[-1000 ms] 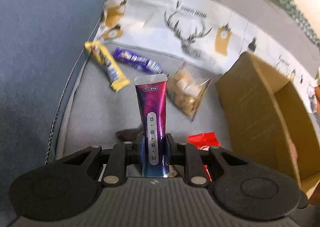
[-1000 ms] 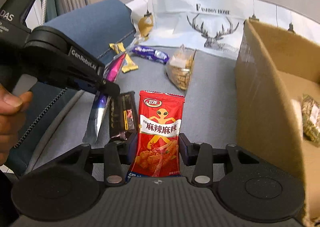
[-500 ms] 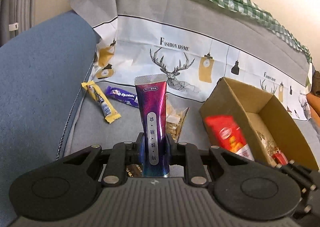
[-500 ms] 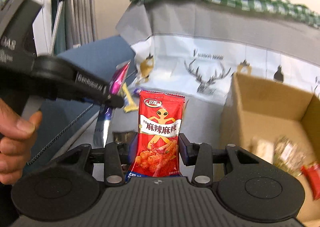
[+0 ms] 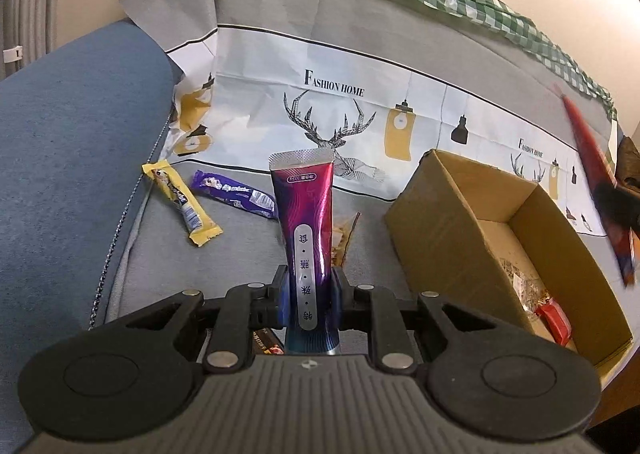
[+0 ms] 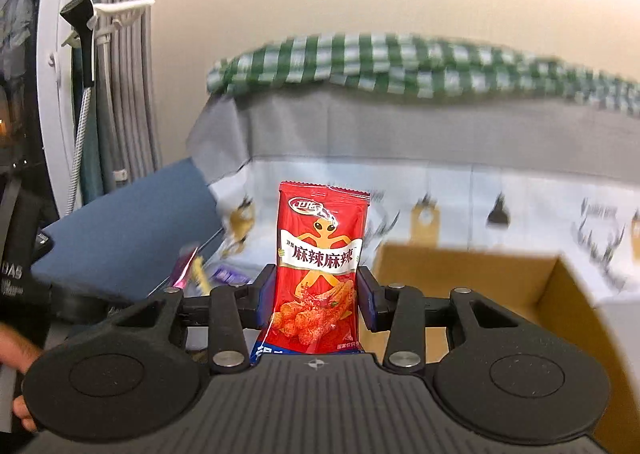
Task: Organize snacks
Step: 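Carry the purple tube and red spicy-strip packet above the box with both tools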
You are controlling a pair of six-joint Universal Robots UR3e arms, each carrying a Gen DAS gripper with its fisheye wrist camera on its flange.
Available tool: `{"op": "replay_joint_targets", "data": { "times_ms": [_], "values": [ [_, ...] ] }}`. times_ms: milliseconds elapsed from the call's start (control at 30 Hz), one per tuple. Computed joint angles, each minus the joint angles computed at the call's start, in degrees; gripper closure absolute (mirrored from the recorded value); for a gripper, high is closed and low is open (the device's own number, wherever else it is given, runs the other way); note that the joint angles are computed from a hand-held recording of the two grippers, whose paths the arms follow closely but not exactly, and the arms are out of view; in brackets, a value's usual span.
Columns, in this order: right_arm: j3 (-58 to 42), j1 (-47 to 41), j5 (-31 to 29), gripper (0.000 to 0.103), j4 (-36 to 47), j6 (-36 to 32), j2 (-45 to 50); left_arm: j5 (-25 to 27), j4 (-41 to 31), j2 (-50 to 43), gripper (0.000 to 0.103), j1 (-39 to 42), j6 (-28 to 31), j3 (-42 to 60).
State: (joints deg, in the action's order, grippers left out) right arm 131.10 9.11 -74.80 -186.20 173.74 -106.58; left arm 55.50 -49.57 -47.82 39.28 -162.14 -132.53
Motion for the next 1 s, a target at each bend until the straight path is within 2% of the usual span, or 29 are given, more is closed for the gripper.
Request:
{"op": "replay_joint_targets", "data": {
  "times_ms": [133, 200, 300, 400, 600, 767, 933, 1000],
  "values": [
    [3.15, -9.0, 6.3, 0.06, 0.59, -2.93, -3.14, 1.12, 2.39, -0.89, 0.081, -1.77, -0.82, -0.3],
    [6.62, -12.63, 7.79, 0.06, 0.01, -1.89, -4.29, 1.67, 3.35, -1.23, 0.081, -2.54, -1.25, -0.43],
    [7.56, -14.7, 6.79, 0.06, 3.93, -2.21, -6.0, 2.36, 5.23, -1.97, 0.081, -3.82, -2.24, -0.59],
    [10.0, -18.99, 11.33, 0.06, 3.95, -4.04, -9.34, 3.71, 9.78, -3.41, 0.081, -6.57, -4.67, -0.93],
    [13.06, -22.21, 13.44, 0.06, 4.25, -9.56, -12.4, 7.01, 25.52, -9.53, 0.081, -15.72, -12.31, -1.82],
    [14.49, -27.11, 16.34, 0.06, 6.62, -12.55, -15.65, 12.64, 42.06, -18.31, 0.081, -26.75, -19.08, -0.89],
    [15.82, -33.74, 19.68, 0.06, 9.8, -14.77, -18.86, 18.21, 53.25, -28.14, 0.081, -36.39, -24.41, 2.58],
    [16.59, -36.48, 21.03, 0.06, 11.17, -15.64, -20.57, 20.95, 56.66, -32.52, 0.081, -40.68, -24.51, 4.99]
  ]
}}
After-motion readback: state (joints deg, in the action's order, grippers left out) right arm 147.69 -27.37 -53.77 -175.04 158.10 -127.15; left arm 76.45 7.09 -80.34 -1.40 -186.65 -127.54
